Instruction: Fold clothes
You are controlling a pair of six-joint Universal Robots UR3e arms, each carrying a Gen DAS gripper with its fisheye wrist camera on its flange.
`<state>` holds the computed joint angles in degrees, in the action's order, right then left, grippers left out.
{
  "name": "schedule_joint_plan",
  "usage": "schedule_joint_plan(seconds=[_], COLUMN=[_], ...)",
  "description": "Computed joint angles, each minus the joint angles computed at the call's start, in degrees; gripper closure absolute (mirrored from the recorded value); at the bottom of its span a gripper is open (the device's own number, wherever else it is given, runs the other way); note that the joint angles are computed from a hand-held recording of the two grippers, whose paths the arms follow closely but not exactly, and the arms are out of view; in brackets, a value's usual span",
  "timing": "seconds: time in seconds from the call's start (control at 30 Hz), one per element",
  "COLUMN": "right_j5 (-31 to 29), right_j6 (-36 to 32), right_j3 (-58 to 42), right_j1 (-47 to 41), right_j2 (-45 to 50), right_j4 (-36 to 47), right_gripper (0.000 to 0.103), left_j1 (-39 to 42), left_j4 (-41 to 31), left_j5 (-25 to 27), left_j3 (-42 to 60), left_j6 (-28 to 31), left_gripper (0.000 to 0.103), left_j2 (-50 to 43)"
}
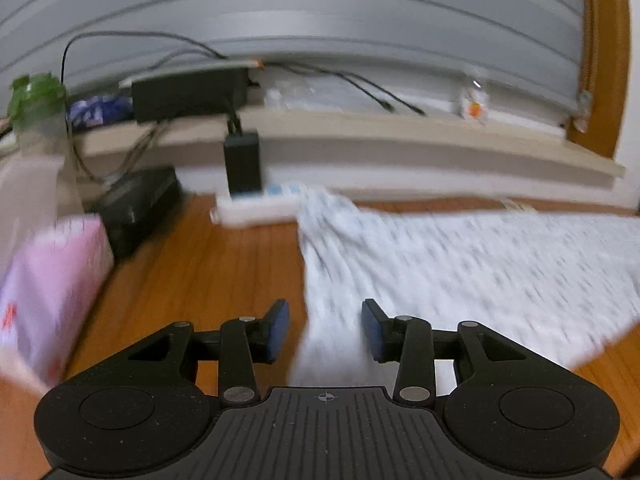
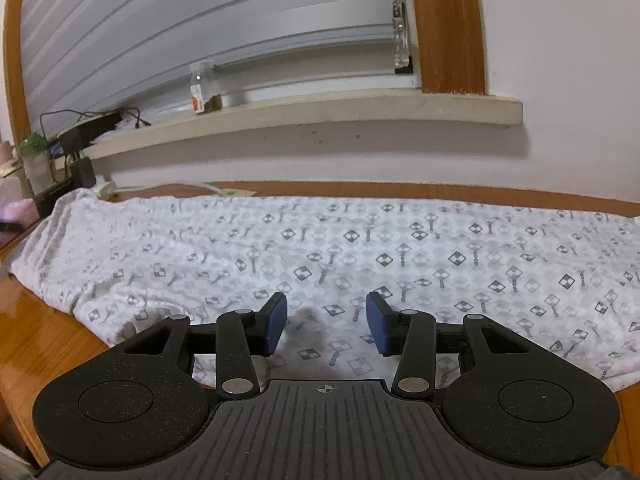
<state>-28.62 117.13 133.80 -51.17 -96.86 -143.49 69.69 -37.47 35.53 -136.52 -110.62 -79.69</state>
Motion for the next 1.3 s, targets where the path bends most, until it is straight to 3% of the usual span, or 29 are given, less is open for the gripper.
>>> schedule_joint_plan(seconds=[0.07,0.2,0.27,0.3,0.33,0.5,0.6,0.67,0.7,0.8,0.93,1.03,1.13,1.3], right_j5=[0.3,0.5,0.7,0.7,0.7,0.8,0.9,1.0,1.0,1.0,1.0,1.2,1.8,2.0], right_j6=[-0.2,-0.3,-0.2,-0.1,-0.2,0.1,0.4,0.6,0.7,0.8,1.0,1.1,0.9,0.3], right_j3=[0.1,0.0,0.2,0.3,0.4,0.7,0.8,0.9,1.0,1.0,1.2,1.3,1.6,1.7], right_j1=[-0.1,-0.3,-0.4,-0.5,-0.5,-0.6,-0.6,-0.6,-0.7,-0.7,-0.8,-1.0,-1.4,-1.4], right_j2=[0.0,-0.1,-0.2,-0.2,-0.3,-0.1,0.0,0.1,0.2,0.2,0.1,0.3,0.2,0.0], right_j4=[0.1,0.5,0.1,0.0,0.0,-0.8,-1.5,-1.9,-2.1,-2.5,-2.7,-3.1,-3.3,-3.1], right_gripper=[0.058,0.057,0.057,0.057,0.057,0.057,0.057,0.057,0.057,0.057,0.057,0.057,0.052,0.052], left_j1=[2.7,3.1,2.4,2.4,3.3,9.4,7.3,7.4,7.6,4.6,-7.5,-17.7,-25.6,-33.0], left_j4=[-7.8,-4.4,-1.7,-2.1,-5.5,-14.7,-6.9,-5.4,-4.4,-0.9,13.9,21.9,26.2,31.1], left_j5=[0.5,1.2,1.0,0.7,-0.3,-1.3,5.7,6.4,5.5,3.8,5.8,10.1,15.5,24.6], left_j3=[-2.6,-6.4,-6.1,-5.6,-4.9,0.1,0.5,0.7,0.4,2.6,9.7,19.5,29.7,38.6], left_j6=[6.7,7.9,6.6,6.9,8.8,11.3,9.0,8.3,7.3,2.0,-12.9,-24.0,-31.1,-33.3], left_gripper=[0.060,0.062,0.081,0.097,0.099,0.095,0.092,0.079,0.071,0.064,0.045,0.044,0.044,0.044], left_j2=[5.1,5.5,3.5,3.0,3.8,6.1,3.4,2.8,3.0,0.9,-10.0,-20.8,-30.4,-40.1])
